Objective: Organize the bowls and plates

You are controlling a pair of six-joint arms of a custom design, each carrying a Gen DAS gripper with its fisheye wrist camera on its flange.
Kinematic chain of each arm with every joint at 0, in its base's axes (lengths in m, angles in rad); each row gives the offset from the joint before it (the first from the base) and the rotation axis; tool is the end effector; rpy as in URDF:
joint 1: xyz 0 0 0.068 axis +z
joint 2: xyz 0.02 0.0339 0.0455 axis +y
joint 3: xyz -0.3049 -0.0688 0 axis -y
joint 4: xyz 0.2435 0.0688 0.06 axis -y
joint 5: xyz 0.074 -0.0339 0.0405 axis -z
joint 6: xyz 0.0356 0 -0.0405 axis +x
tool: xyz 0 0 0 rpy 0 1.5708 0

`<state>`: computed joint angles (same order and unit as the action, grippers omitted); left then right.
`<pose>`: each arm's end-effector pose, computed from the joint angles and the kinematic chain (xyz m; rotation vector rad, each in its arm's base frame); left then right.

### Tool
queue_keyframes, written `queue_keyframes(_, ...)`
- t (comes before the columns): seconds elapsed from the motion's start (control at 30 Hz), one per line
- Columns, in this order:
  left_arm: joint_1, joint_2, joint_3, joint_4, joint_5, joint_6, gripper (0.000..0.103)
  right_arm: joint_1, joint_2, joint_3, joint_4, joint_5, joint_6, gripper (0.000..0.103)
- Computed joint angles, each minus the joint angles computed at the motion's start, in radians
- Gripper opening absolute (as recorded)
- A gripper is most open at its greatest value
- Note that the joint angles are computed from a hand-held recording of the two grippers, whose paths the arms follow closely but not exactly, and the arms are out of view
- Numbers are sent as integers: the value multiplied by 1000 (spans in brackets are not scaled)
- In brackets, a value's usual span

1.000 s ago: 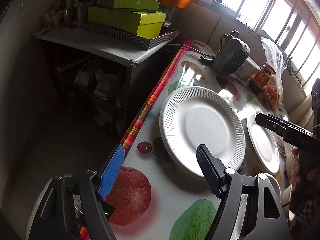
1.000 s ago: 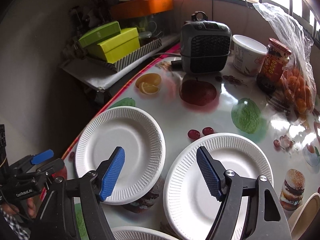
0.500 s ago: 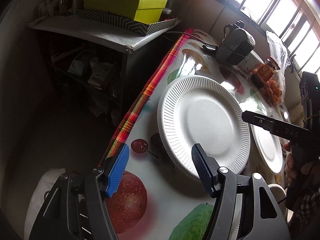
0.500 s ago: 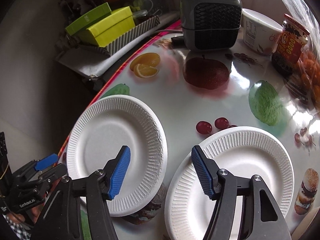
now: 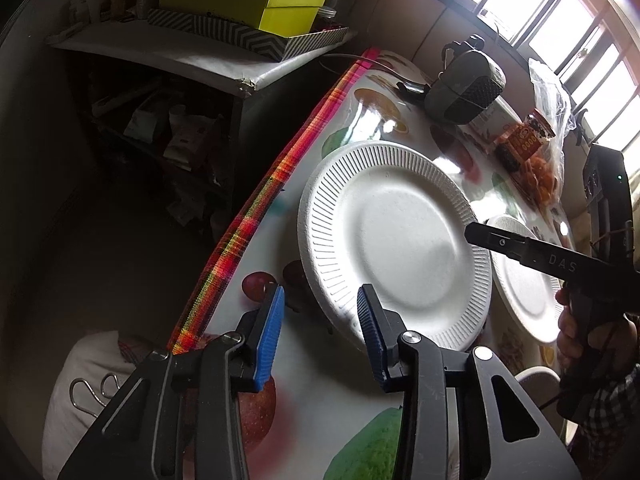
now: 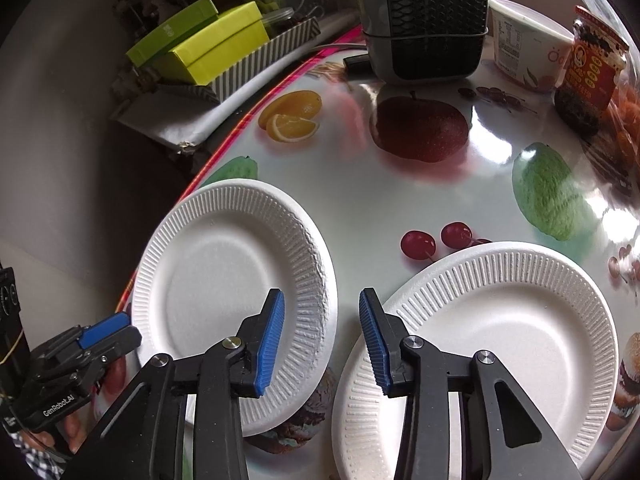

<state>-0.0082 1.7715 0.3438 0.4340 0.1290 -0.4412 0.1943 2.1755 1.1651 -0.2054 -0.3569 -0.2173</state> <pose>0.2345 -0.0065 0.0882 -0.5073 2.5375 -0.3340 0.4008 0.0915 0.0893 -0.6475 2.6675 0.4892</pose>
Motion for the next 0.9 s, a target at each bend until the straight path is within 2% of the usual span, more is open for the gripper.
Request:
queue_keyframes(0.1,1,10,8,0,13,0,31,-1,0,-4,1,-10,-6,32)
queue_keyframes(0.27,-1,20,16,2,22,-4,27,4,-1,-10,7,-7,-13,23)
queue_keyframes(0.63,7,30,20,14,32,-16,21,2,3,-15,12,-6,-11,23)
queue_keyframes(0.9,-12,9,20,-5,3,-22,19,-1,4,-14,11,-14,-4,23)
